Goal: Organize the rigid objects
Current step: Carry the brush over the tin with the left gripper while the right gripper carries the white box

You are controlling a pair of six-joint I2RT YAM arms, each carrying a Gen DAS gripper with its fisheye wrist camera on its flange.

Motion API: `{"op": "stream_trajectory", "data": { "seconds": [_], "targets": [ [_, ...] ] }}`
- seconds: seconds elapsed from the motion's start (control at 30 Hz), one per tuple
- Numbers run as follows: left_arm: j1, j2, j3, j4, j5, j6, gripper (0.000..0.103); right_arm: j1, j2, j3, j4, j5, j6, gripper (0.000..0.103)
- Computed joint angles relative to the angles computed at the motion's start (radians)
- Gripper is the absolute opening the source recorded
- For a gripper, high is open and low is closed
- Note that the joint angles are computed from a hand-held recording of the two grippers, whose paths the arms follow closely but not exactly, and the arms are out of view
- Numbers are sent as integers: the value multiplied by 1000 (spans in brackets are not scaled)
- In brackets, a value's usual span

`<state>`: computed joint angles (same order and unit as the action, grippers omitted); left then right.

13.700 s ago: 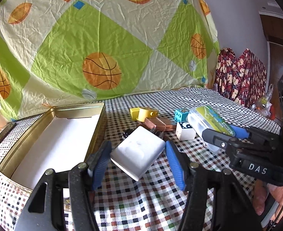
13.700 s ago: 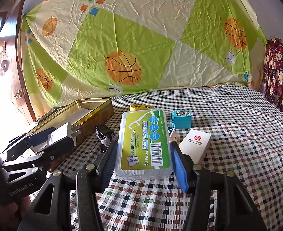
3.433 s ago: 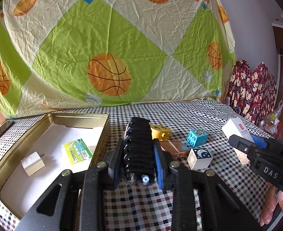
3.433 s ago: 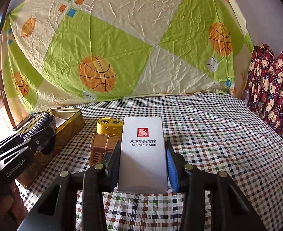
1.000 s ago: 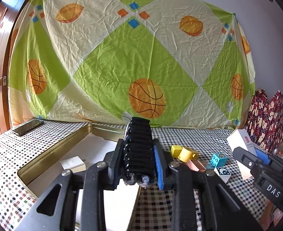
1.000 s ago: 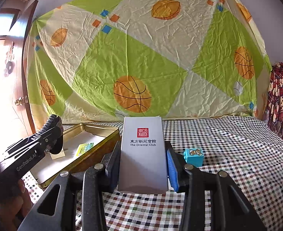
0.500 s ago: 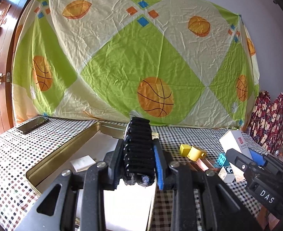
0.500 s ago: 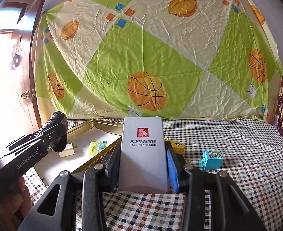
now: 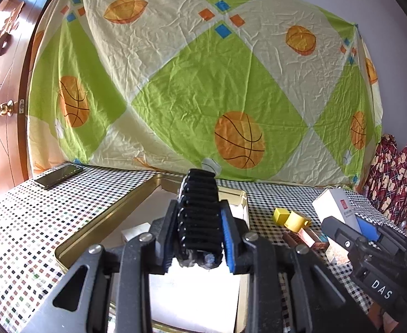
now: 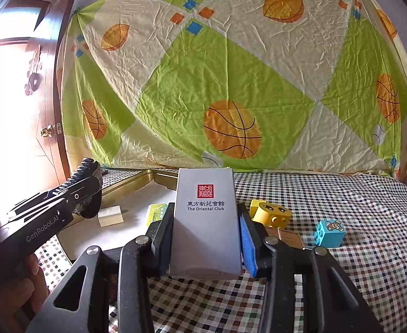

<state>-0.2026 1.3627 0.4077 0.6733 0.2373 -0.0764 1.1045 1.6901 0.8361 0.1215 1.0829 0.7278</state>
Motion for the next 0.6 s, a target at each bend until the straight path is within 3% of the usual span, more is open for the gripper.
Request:
{"op": "stream_trajectory", "data": {
  "seconds": [0.6],
  "targets": [
    [56, 7, 29, -54, 14, 18, 27, -8, 65, 62, 52, -44, -69, 44]
  ]
}}
